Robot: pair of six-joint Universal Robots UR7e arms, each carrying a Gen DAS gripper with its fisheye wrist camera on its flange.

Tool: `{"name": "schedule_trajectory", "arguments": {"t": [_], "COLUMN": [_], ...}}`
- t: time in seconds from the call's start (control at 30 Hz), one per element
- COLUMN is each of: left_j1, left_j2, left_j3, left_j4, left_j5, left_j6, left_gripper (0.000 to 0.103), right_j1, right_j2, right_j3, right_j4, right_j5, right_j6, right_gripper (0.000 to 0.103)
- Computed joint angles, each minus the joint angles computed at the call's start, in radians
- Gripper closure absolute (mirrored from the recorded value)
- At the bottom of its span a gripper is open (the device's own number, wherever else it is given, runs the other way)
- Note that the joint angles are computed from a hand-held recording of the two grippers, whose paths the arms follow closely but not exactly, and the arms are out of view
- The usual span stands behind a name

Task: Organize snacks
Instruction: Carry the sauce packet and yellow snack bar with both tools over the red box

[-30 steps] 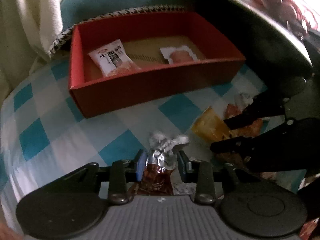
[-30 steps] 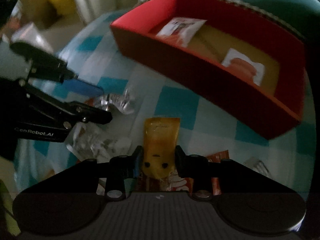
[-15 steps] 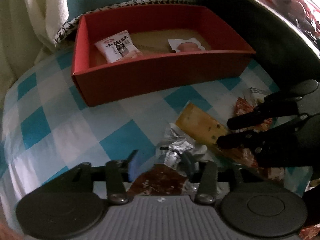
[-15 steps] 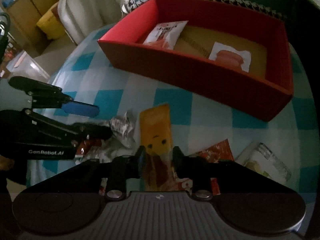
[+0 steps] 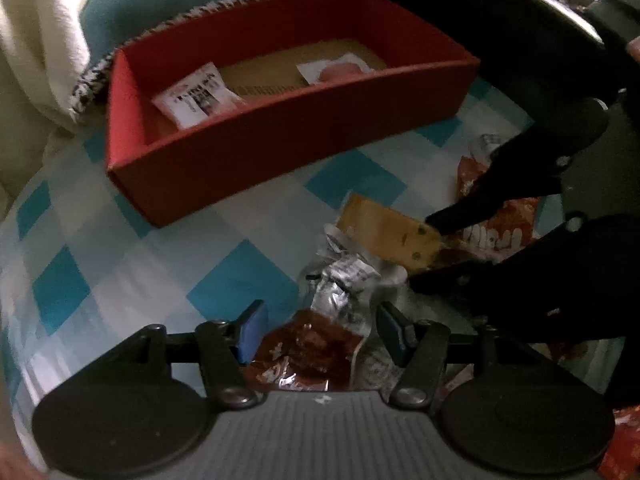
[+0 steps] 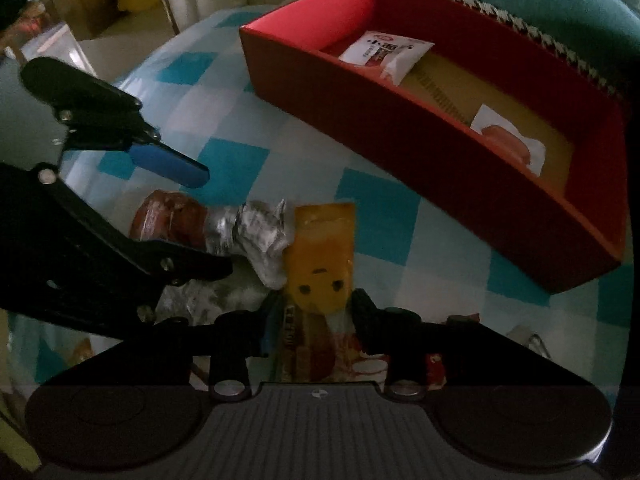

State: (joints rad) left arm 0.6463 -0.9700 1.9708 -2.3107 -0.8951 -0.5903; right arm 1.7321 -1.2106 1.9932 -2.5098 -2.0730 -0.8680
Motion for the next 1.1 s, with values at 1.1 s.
{"name": "schedule_trajectory", "arguments": {"t": [1.1], "left_j1": [-0.021], "left_j2": [-0.066], "left_j3": [0.056], "left_j4": [-0.286], "left_j5": [0.060], "left_j6": [-0.042], "left_gripper": [0.075], "right_j1": [-0.037], "right_j2": [-0.061], "right_j3": [-0.111], "right_j4": [0.078], "right_j5": [0.290], "right_j6": [0.222], "right_gripper": [0.063]}}
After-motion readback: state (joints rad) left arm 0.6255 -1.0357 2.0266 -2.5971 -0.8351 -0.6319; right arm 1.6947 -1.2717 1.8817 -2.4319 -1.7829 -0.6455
